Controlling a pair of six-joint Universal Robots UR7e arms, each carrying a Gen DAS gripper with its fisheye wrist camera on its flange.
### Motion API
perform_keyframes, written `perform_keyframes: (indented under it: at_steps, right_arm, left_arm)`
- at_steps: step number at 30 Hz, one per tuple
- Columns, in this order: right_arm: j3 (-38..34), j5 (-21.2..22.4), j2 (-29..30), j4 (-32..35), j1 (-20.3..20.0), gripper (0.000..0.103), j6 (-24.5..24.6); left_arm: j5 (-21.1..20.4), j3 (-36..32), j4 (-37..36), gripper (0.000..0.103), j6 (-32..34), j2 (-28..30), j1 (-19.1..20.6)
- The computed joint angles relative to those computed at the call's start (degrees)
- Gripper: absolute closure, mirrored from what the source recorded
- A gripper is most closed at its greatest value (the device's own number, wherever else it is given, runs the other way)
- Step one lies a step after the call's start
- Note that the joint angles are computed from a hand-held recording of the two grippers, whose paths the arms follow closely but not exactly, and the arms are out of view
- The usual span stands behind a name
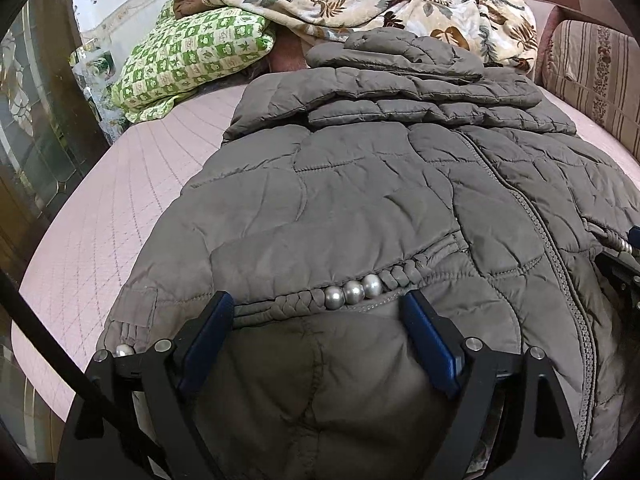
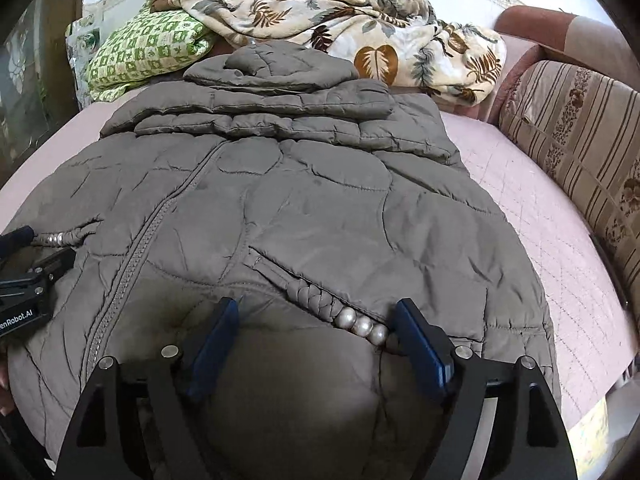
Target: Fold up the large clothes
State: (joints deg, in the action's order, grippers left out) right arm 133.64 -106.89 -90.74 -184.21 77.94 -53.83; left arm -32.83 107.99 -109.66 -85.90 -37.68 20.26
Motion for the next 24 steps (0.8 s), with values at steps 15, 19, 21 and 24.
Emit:
perform_keyframes:
  at_steps: [15, 19, 21, 24]
  right_arm:
    - [-0.2, 1.6, -2.0, 3.7, -1.1, 0.015, 1.4]
    - [-0.3, 1.5, -2.2, 4.4, -1.2, 0.012, 1.8]
    - [-0.1, 1.5, -2.3, 4.2, -1.2, 0.011, 1.6]
    - [0.4, 1.2, -2.3, 3.1, -1.2, 0.008, 1.0]
  left_arm:
    - [0.5, 0.2, 2.2, 0.017, -4.5, 0.4, -1.1]
    - [0.5, 0.3, 2.2, 0.017, -4.6, 0.4, -1.2]
    - [0.5, 0.2, 2.6, 0.015, -5.4, 0.4, -1.2]
    - [0.1, 0.0, 3.8, 0.010, -8.3, 0.4, -1.1]
